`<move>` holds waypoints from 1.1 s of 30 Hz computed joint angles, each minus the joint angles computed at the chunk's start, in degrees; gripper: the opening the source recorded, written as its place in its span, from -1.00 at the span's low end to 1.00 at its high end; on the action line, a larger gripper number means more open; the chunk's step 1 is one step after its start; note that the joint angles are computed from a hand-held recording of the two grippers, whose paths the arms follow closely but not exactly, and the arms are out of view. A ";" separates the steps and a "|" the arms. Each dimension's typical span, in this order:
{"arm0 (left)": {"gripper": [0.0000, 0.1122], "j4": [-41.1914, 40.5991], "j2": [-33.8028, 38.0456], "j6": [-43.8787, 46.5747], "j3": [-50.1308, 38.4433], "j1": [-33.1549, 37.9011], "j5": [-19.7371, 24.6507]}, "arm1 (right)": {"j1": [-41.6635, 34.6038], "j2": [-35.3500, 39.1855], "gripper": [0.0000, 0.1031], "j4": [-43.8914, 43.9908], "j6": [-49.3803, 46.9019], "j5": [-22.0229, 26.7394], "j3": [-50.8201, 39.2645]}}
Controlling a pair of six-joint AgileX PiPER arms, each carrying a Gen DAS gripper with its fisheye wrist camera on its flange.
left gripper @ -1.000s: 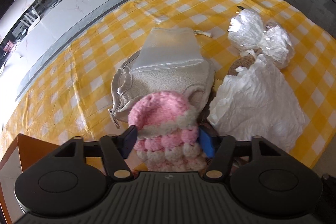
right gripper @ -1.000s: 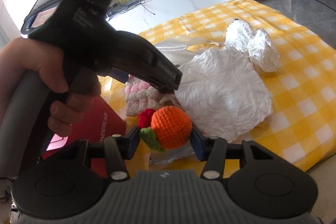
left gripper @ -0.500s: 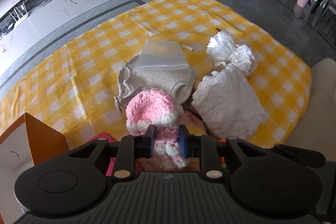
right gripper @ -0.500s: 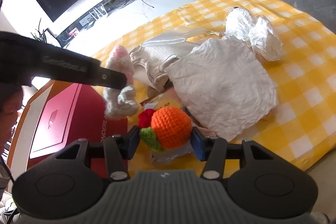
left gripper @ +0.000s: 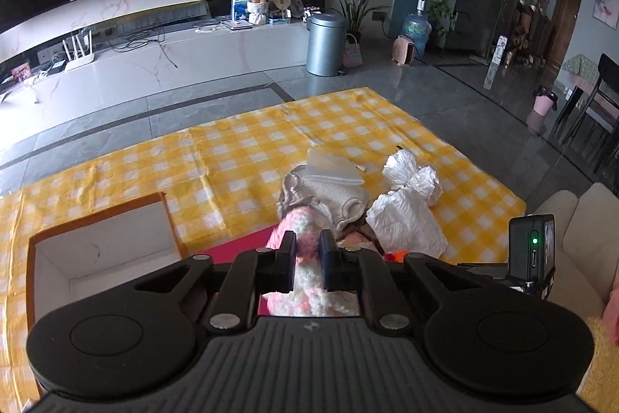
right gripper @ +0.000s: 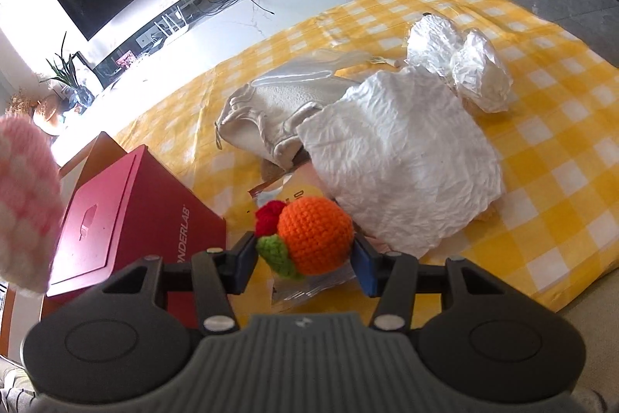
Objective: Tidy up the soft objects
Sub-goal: 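Carry the pink hat into the white box and open the left gripper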
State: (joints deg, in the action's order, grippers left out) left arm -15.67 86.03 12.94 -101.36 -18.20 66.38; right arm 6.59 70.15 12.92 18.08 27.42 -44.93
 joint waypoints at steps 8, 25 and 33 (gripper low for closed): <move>-0.81 -4.96 -5.99 5.99 8.40 12.69 0.32 | 3.34 -1.61 0.01 -8.03 6.30 -1.94 0.60; -0.80 -1.53 -8.31 15.42 17.79 29.43 2.14 | 8.18 1.30 0.01 -19.14 15.56 1.19 -2.47; -0.81 8.19 -9.27 13.65 23.06 25.43 -2.12 | 9.63 2.17 0.01 -22.62 18.59 2.54 -3.40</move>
